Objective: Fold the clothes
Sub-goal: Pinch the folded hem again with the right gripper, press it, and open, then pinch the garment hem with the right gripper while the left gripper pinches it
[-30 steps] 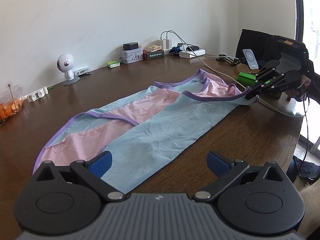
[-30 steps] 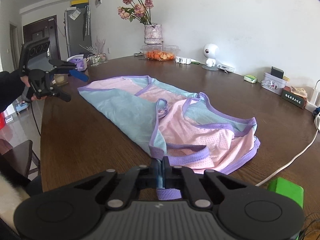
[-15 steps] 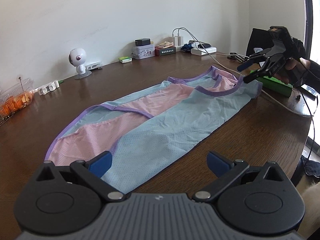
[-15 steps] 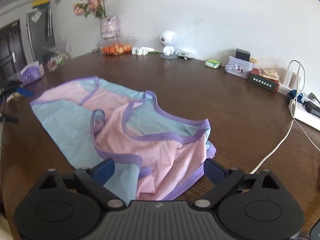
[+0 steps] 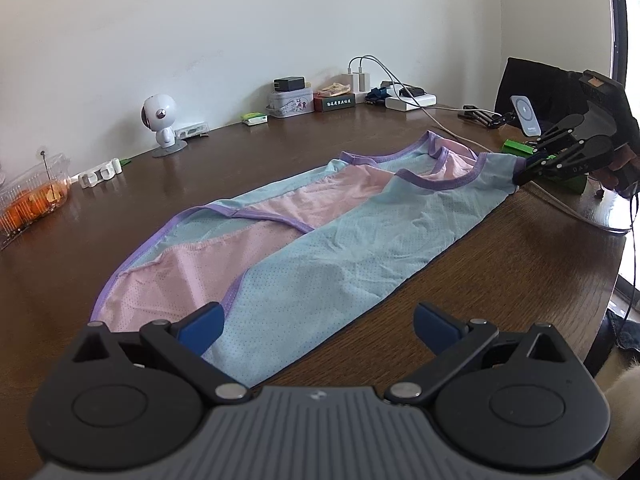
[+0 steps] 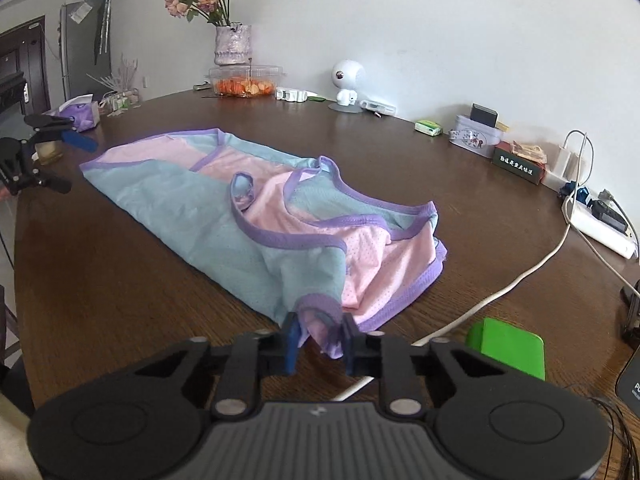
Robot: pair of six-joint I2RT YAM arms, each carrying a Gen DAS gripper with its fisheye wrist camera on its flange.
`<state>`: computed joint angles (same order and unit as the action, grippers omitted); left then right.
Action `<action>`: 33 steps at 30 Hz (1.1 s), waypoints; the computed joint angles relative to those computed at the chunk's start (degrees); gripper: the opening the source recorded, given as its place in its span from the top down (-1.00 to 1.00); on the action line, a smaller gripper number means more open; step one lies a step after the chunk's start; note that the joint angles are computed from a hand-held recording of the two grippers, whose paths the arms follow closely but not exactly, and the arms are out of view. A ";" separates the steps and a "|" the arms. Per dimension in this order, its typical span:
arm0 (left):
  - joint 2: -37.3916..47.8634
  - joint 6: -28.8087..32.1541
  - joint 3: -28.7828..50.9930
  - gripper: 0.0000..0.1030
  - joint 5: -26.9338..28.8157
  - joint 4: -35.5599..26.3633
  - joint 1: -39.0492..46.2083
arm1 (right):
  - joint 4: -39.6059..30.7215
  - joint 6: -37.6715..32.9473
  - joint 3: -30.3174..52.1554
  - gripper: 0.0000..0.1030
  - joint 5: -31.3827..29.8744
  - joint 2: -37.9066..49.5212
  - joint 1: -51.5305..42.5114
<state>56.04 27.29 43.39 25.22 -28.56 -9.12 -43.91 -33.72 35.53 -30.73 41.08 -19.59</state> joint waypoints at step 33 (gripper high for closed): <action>3.58 -0.81 6.20 -1.00 -4.57 6.03 1.88 | 6.41 10.71 7.32 -1.00 -2.11 0.76 1.34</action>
